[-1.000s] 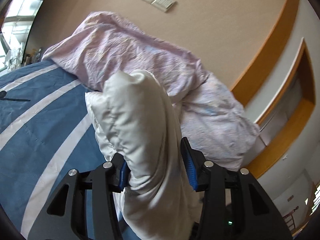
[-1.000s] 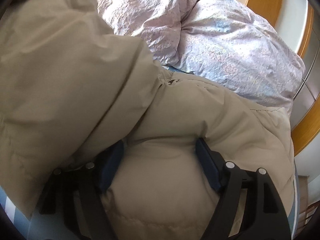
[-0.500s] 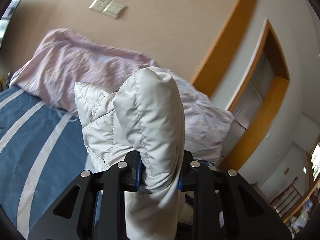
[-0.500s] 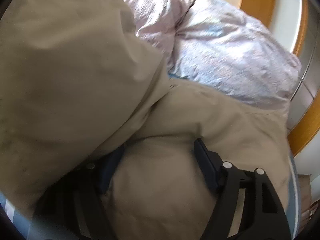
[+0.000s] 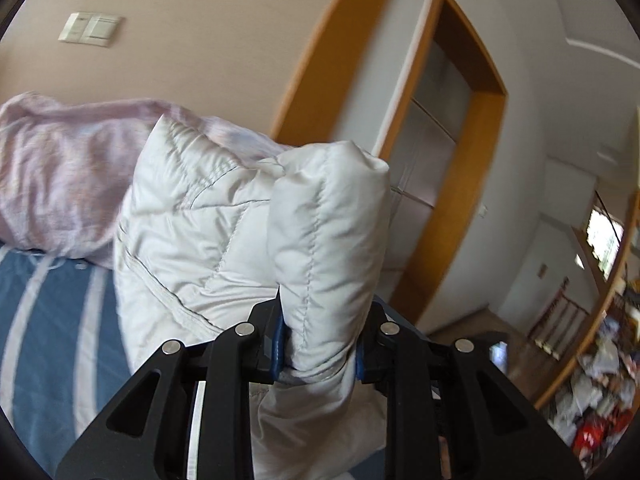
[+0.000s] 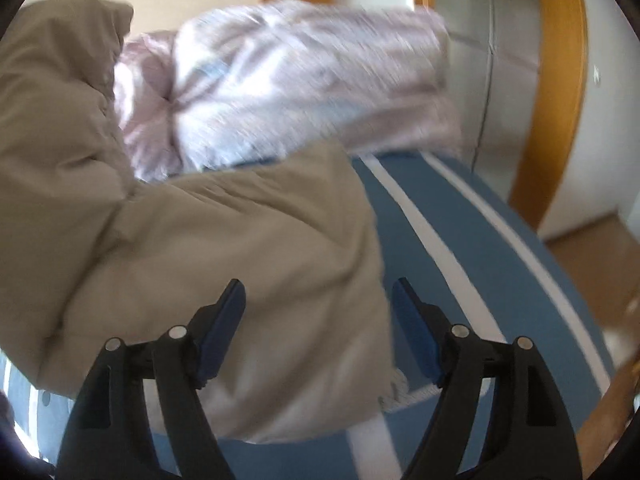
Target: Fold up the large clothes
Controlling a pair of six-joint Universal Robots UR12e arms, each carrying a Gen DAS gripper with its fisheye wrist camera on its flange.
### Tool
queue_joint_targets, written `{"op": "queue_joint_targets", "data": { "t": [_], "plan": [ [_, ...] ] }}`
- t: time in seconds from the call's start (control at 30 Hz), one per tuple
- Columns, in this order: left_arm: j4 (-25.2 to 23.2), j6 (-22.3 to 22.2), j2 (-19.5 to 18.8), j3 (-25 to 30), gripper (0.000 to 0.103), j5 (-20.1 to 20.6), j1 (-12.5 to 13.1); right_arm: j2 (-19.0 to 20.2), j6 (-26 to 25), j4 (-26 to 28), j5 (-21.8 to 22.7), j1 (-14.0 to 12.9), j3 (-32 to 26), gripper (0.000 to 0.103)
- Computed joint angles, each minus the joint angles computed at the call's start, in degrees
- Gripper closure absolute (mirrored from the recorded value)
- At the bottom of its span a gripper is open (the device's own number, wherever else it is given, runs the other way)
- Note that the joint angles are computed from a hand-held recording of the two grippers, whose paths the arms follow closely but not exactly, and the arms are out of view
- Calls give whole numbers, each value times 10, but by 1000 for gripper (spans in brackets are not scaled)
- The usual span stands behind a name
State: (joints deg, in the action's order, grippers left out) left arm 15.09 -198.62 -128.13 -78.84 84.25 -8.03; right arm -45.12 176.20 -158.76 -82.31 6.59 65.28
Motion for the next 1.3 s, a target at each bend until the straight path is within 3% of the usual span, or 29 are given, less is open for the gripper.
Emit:
{"op": "queue_joint_targets", "data": {
  "t": [0.13,0.33,0.47,0.53,0.6,0.73,0.87,0.9,1.0,1.13,1.3],
  "plan": [
    [-40,40,-18,30,79,-26,-13,11,-6,42,27,-3,-18,28],
    [-122,127,-47,75,79,-36,-35,9,4,36,59,-12,-10,28],
    [-174,166,-63,101,78,-36,-45,-5,-8,-5,2,-20,17,28],
    [-186,181,-66,106,78,-28,-50,-12,5,-22,-45,-24,26,28],
    [-198,188,-68,108,77,-27,-52,-18,32,-32,-55,-34,30,28],
    [-215,199,-76,118,76,-21,-58,-32,87,-44,39,-60,26,28],
    [-218,216,-78,115,74,-10,-63,-26,107,-38,220,-80,-11,28],
    [-220,221,-79,116,74,-7,-64,-18,97,-15,279,-83,-34,28],
    [-227,242,-82,120,74,6,-69,8,43,85,359,-78,-105,28],
    [-239,272,-90,132,73,22,-73,32,-25,197,350,-62,-172,28],
    [-245,304,-96,138,72,40,-81,55,-24,245,343,-58,-213,28]
  ]
}}
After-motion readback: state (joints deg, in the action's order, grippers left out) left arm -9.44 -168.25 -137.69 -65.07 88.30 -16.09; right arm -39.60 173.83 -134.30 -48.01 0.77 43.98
